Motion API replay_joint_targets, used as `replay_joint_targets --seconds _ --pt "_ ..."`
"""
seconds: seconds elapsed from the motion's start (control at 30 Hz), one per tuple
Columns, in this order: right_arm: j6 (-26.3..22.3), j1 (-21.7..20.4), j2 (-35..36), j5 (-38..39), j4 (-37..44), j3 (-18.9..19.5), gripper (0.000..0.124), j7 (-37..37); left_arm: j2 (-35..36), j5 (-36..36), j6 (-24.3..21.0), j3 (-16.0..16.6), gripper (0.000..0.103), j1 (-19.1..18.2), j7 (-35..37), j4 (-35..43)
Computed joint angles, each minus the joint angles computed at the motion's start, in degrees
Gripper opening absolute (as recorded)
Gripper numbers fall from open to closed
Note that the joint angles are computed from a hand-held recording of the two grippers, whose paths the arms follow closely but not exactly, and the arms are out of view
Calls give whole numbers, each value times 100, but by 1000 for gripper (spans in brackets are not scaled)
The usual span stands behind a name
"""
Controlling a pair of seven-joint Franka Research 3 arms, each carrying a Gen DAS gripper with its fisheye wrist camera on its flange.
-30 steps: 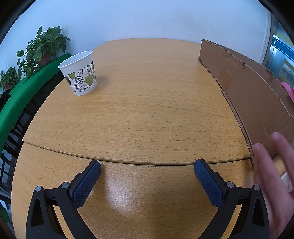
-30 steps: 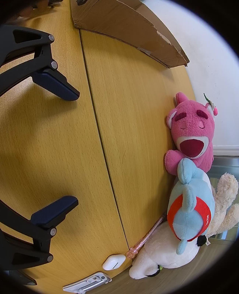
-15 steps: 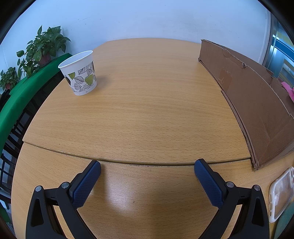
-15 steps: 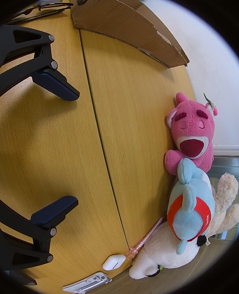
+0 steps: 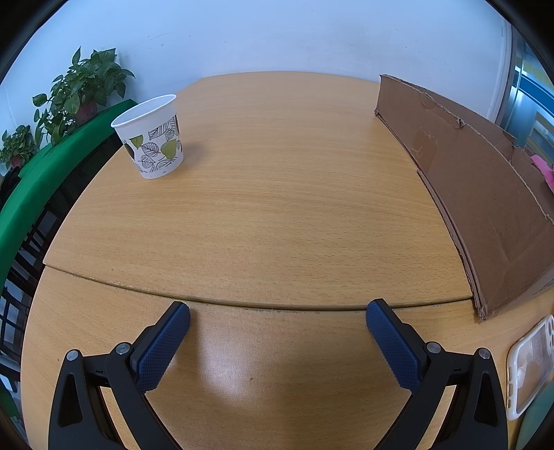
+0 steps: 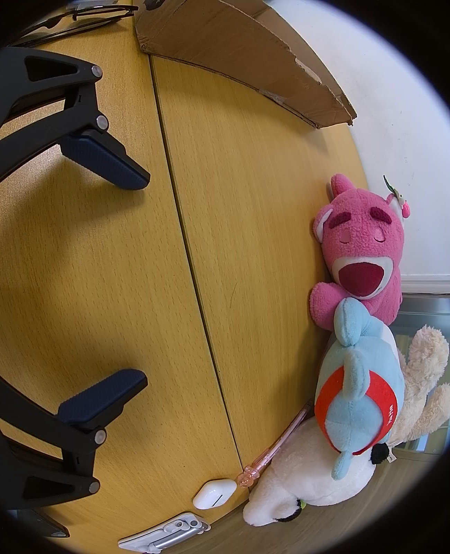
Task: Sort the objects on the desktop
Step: 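Turn both tools toward the pig plush beside the cardboard box, then close the right gripper on the pig plush with teal hat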
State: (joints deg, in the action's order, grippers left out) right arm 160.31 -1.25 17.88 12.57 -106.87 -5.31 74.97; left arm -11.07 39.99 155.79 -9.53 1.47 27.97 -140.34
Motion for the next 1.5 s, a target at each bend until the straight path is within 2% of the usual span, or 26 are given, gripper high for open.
replay_joint_targets --seconds 0.07,0.17,0.2,0.27,0.33,0.43,0.5,0.57,0.63,0.7,0.73,0.83,0.93,1.03,1.07,1.1,1.17,1.2,1.27,1.33,1.4,1.5 --pt "20 131 -2 -177 -12 -129 103 299 -103 -440 -169 103 103 -126 398 -13" --pt "-133 165 -155 -301 -147 -173 103 456 -252 -703 -629 -59 103 -205 155 -40" --pt "-195 183 -198 -372 -195 -198 103 548 -353 -616 -742 -112 103 -189 39 -25" --pt "-318 221 -470 -520 -481 -234 103 752 -838 141 -1028 -543 103 -128 -707 -180" --pt "-396 43 -755 -134 -781 -13 103 340 -1350 474 -1184 -809 103 -309 -1040 -302" --pt "-510 -81 -1329 592 -1325 202 103 -501 -1839 399 -1112 -967 103 -696 -1204 -292" --pt "-469 -46 -1806 1275 -1734 265 103 -1257 -1903 298 -1016 -1075 103 -888 -1231 -135" --pt "-476 100 -2218 1974 -2034 230 103 -1942 -1905 548 -1093 -1467 103 -847 -1608 61" --pt "-603 311 -2579 2646 -2253 139 103 -2495 -1796 963 -1538 -1984 103 -728 -2188 357" --pt "-868 501 -2825 3063 -2353 55 103 -2868 -1668 1286 -1752 -2225 103 -759 -2624 511" --pt "-978 596 -2958 3237 -2423 29 103 -3059 -1617 1409 -1619 -2211 103 -843 -2719 524" --pt "-1285 949 -3414 3633 -2707 19 103 -3799 -1387 1199 -740 -1678 103 -1337 -2455 445" --pt "-1522 1257 -3711 3641 -2892 82 103 -4463 -1254 265 130 -1061 103 -1851 -1837 233" --pt "-1897 1601 -3991 3808 -3064 69 103 -5073 -1176 -370 844 -865 103 -1959 -1563 -45" --pt "-2233 1716 -3989 3946 -3012 -3 103 -5218 -1110 -550 861 -873 103 -1960 -1479 -55" --pt "-2541 1785 -3952 4077 -2946 -50 103 -5312 -1030 -895 801 -750 103 -2097 -1247 -61" --pt "-2960 1816 -3901 4227 -2884 -26 103 -5367 -852 -1796 931 -365 103 -2478 -733 -149" --pt "-3046 1808 -3881 4242 -2872 37 103 -5353 -799 -2039 1015 -323 103 -2513 -638 -196" --pt "-3120 1822 -3822 4260 -2846 179 103 -5318 -712 -2057 827 -562 101 -2316 -618 -160" --pt "-3372 1840 -3809 4321 -2831 197 103 -5341 -621 -2480 738 -418 97 -2498 -160 -179" --pt "-3553 1811 -3878 4333 -2902 207 103 -5388 -610 -3142 1199 -172 97 -2745 210 -439" --pt "-3650 1820 -3839 4291 -2872 299 103 -5394 -683 -3513 1503 -124 96 -2807 476 -661"
